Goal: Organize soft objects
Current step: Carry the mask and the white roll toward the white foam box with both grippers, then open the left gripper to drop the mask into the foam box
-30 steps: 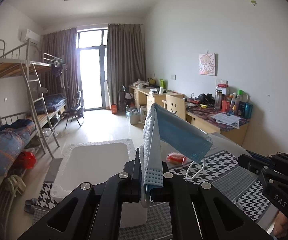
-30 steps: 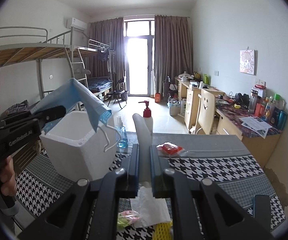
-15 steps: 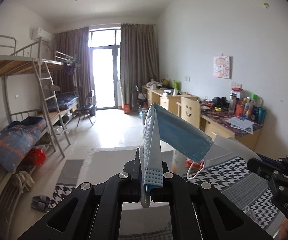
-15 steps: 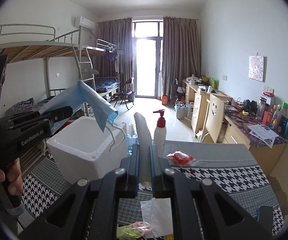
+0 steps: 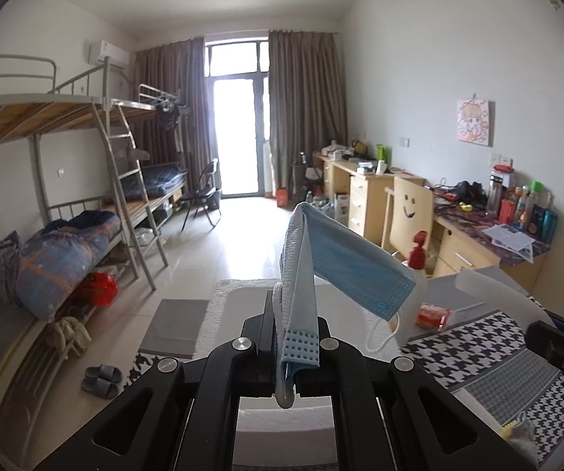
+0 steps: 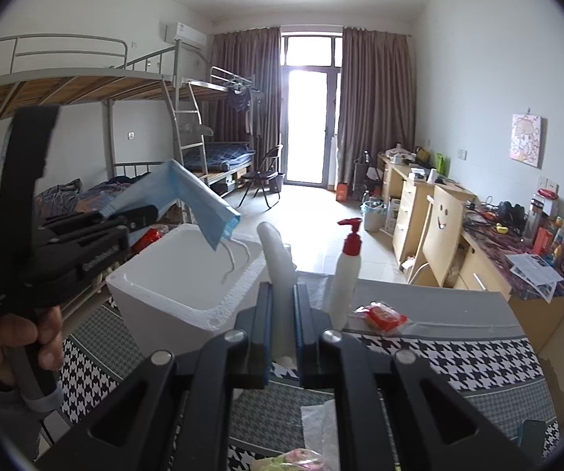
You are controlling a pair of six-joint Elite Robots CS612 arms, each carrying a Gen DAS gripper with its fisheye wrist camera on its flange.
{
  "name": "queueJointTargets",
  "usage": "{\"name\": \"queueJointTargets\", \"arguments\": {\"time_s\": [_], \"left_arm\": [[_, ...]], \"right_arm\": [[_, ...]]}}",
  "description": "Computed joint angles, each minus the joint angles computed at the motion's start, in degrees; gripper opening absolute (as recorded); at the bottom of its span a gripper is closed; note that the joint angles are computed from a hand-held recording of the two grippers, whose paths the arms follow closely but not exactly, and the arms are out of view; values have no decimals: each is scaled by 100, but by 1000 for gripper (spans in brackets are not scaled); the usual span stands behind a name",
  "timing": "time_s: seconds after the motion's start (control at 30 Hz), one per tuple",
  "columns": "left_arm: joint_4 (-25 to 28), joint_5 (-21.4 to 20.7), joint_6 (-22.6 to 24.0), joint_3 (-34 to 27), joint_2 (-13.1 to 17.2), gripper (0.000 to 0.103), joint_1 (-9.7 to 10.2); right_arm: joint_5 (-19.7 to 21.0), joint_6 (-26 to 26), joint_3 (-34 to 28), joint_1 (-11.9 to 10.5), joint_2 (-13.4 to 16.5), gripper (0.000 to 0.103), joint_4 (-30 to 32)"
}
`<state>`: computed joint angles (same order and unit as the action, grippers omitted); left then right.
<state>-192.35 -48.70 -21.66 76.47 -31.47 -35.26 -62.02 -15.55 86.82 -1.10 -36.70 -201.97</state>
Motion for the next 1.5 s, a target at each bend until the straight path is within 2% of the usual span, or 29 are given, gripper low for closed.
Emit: {"name": "queueJointTargets", "arguments": {"time_s": [0.3,0.57,0.67,0.7,0.77,0.83,0.87,0.93,1.17,1.4,1.5], "left_arm": [[487,84,-218,-113,41,5,84],[1054,6,-459,-275,85,5,165],[1309,-163,-525,-334,101,7,218],[1400,-236,-590,-332,95,10,240],[1453,-218,-684,-321,96,27,248],[1461,0,-716,-292,100,87,227],[1346,160,-646,-269,112,94,200],[1034,342,-448,-220,126,97,157],[472,305,-248,2,60,102,136],[236,605,-213,165,14,102,84],[111,610,-243,247,-14,102,74]], "right_arm": [[-19,-161,-119,89,15,12,238],[-100,-248,-237,168,37,12,369],[-162,-282,-279,193,51,12,415],[-189,-288,-281,204,53,12,423],[-257,-311,-316,227,67,12,474],[-322,-317,-354,245,83,12,507],[-344,-321,-368,252,87,12,537],[-373,-325,-407,258,103,12,598],[-469,-308,-542,315,152,12,769],[-445,-346,-665,360,200,12,902],[-272,-372,-708,360,213,12,990]]}}
